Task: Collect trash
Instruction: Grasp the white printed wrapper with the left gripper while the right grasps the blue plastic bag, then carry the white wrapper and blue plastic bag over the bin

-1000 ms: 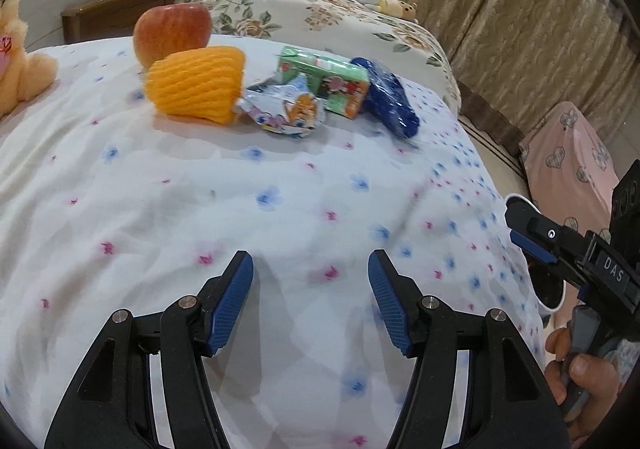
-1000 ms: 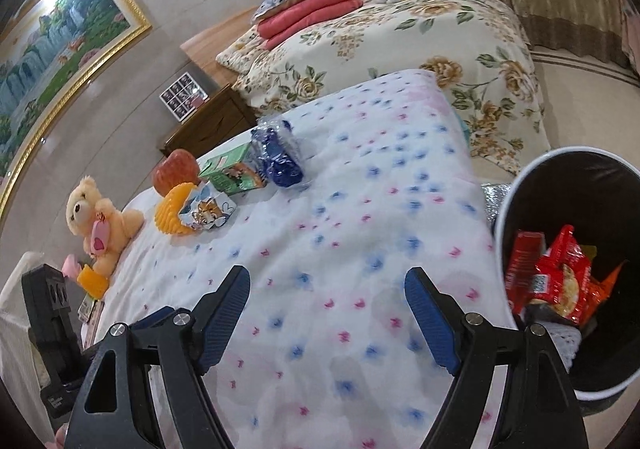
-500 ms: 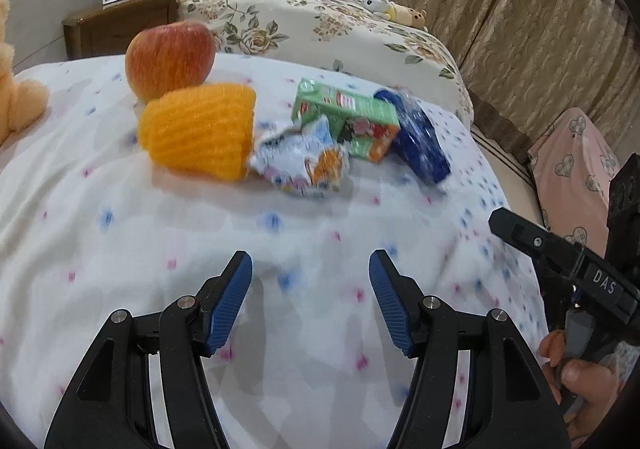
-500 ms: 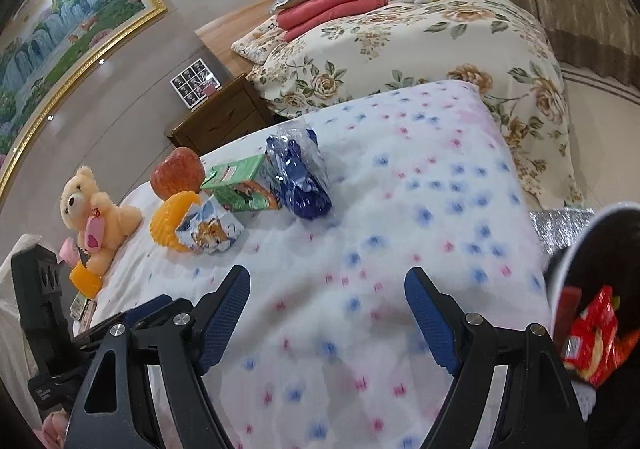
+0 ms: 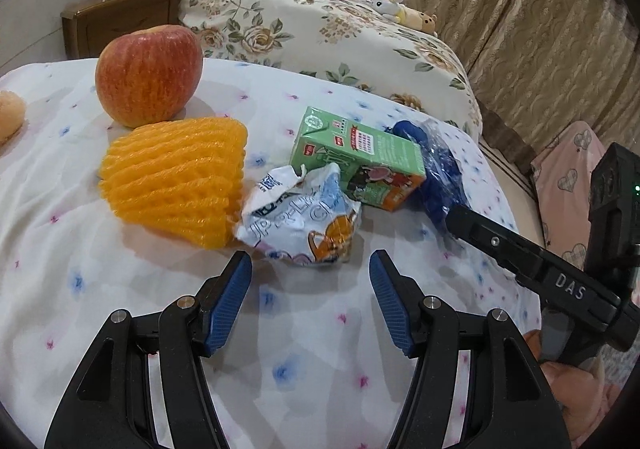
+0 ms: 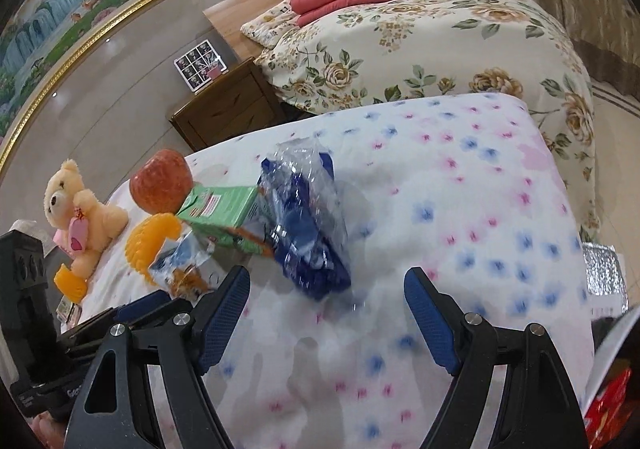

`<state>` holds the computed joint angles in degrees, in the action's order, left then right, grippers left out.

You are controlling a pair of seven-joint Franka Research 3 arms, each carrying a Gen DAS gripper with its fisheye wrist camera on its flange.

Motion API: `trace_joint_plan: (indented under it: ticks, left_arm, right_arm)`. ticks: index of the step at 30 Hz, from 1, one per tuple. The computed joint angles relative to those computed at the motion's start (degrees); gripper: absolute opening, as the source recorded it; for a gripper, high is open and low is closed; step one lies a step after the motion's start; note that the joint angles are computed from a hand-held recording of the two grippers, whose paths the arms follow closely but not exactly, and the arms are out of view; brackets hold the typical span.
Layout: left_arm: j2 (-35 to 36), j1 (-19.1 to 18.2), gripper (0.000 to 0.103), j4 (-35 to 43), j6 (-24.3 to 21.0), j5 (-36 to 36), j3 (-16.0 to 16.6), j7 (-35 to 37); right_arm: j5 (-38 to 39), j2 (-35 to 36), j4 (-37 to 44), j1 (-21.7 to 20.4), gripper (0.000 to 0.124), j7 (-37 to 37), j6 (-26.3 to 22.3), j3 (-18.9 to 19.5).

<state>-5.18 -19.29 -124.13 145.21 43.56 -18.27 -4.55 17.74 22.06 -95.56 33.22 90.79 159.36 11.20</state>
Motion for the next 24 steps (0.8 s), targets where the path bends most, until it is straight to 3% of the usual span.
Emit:
trace_joint_plan:
  ticks: [3, 7, 9, 10, 12, 14, 24]
  left_arm:
    - [0.57, 0.22, 0.062, 0.31, -0.07, 0.45, 0.15, -0.83]
    - [1.17, 0.00, 0.061, 0.94, -0.93, 1.23, 0.11, -1.57]
    - [1.33, -0.10, 0.045, 1.06, -0.70, 1.66, 0.21, -1.79]
    - [1.44, -0.15, 0.044, 1.06, -0.43, 1.38, 0.32, -1.56]
    - [1.38, -0.17, 0.035, 0.89, 0.32, 1.91, 0.42, -1.70]
    - [1.20, -0.33, 0.034, 0.89, 0.25, 2.80, 0.23, -1.78]
    - [-0.35, -1.80, 0.032, -0.66, 2.45, 3.07, -1.33, -3.18]
  right_arm:
    - [-0.39, 1.53, 2.11, 0.13, 0.076, 0.37, -1.05, -0.32]
    - [-1.16, 2.45, 3.42, 0.40, 0.058, 0.62, -1.69, -0.59]
    - [-1.48, 2.47, 3.45, 0.56, 0.044, 0.86, -1.98, -0.75]
    - [-1.17, 2.37, 3.25, 0.39, 0.042, 0.68, -1.84, -0.52]
    - [-0.84, 1.86, 2.56, 0.24, 0.039, 0.57, -1.45, -0.38]
    - [0.20, 0.81, 1.08, -0.22, 0.037, 0.31, -0.85, 0.09]
    - [8.88, -7.72, -10.62, -3.00, 0.035, -1.43, 3.25, 2.31]
